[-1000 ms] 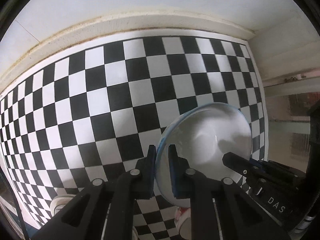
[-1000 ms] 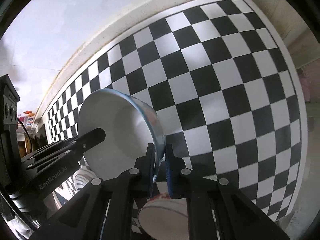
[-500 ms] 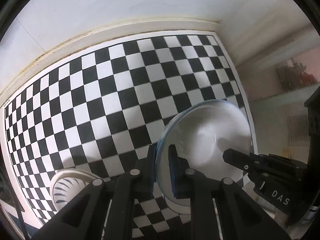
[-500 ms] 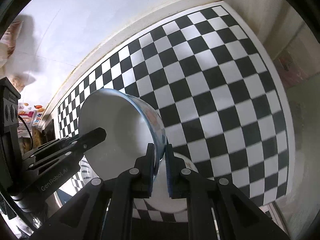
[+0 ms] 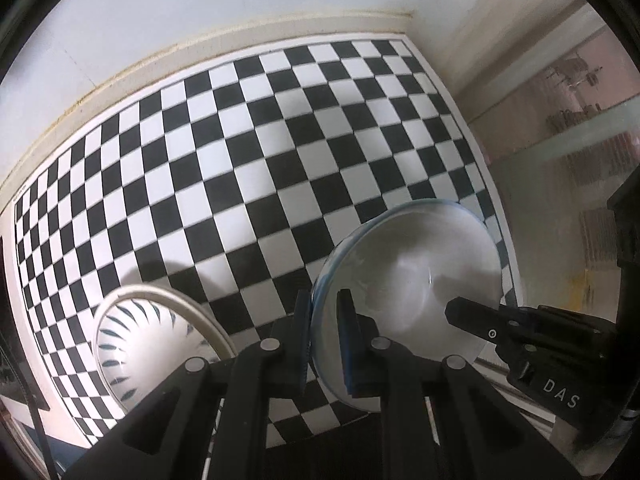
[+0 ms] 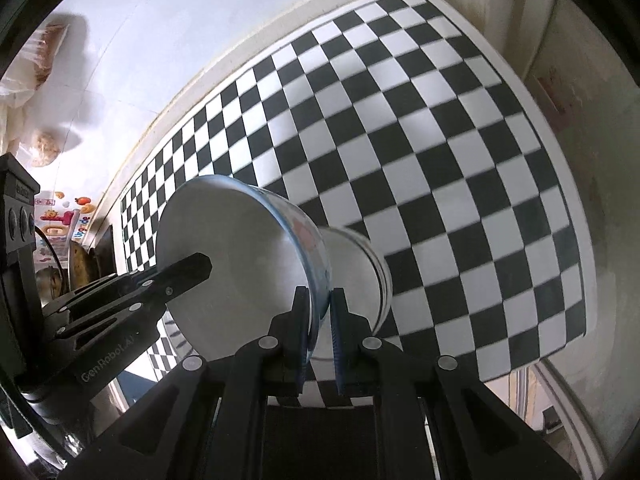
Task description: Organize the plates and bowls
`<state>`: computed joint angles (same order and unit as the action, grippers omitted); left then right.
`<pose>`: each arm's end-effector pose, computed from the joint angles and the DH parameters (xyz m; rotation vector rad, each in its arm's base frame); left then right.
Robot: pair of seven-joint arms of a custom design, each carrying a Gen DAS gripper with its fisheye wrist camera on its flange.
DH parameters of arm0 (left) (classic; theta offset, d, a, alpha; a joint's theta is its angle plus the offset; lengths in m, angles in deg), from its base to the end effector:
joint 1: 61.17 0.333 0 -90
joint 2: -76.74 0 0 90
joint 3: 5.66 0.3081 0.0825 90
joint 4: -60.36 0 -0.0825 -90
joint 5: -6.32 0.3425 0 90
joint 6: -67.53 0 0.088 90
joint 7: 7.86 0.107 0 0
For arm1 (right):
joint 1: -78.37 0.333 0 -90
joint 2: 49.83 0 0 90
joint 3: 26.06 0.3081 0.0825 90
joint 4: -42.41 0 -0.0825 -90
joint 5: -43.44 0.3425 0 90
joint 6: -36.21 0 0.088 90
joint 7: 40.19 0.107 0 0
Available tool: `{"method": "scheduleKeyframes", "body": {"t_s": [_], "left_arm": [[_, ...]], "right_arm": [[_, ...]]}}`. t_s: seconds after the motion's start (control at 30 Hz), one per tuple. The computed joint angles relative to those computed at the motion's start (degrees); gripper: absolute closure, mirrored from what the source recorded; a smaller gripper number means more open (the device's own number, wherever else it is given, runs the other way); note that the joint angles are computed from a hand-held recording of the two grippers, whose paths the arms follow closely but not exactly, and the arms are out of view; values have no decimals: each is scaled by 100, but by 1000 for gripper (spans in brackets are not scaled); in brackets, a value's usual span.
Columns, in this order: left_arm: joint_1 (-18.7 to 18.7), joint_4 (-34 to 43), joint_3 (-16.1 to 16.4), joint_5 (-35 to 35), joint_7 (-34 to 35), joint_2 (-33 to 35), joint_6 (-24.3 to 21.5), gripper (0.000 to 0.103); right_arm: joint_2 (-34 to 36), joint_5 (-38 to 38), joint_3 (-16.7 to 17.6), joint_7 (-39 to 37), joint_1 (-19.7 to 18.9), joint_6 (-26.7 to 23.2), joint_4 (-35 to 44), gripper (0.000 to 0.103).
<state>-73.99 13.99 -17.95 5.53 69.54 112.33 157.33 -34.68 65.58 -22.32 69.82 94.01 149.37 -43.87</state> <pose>0.6315 -0.2349 0.5768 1.9790 -2.3501 0.2996 0.5795 0.2241 0.5403 -1.8255 2.0837 0.3697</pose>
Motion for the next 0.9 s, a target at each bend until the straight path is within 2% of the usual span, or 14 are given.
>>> {"method": "scheduleKeyframes", "body": {"t_s": [0.1, 0.37, 0.6, 0.9], "left_arm": [[40, -552, -19, -30, 2, -258, 167, 92], [36, -1157, -37, 15, -69, -458, 349, 92], [-8, -1175, -38, 98, -93, -371, 298, 92], [-114, -775, -21, 177, -178, -72, 58, 92]], "right_arm": [[-149, 78, 13, -53, -2, 75, -336, 92], [-187, 187, 13, -127, -10, 187, -699, 92], [-66, 292, 8, -207, -51, 194, -769, 92], [83, 309, -2, -224, -89, 94, -675, 92]]}}
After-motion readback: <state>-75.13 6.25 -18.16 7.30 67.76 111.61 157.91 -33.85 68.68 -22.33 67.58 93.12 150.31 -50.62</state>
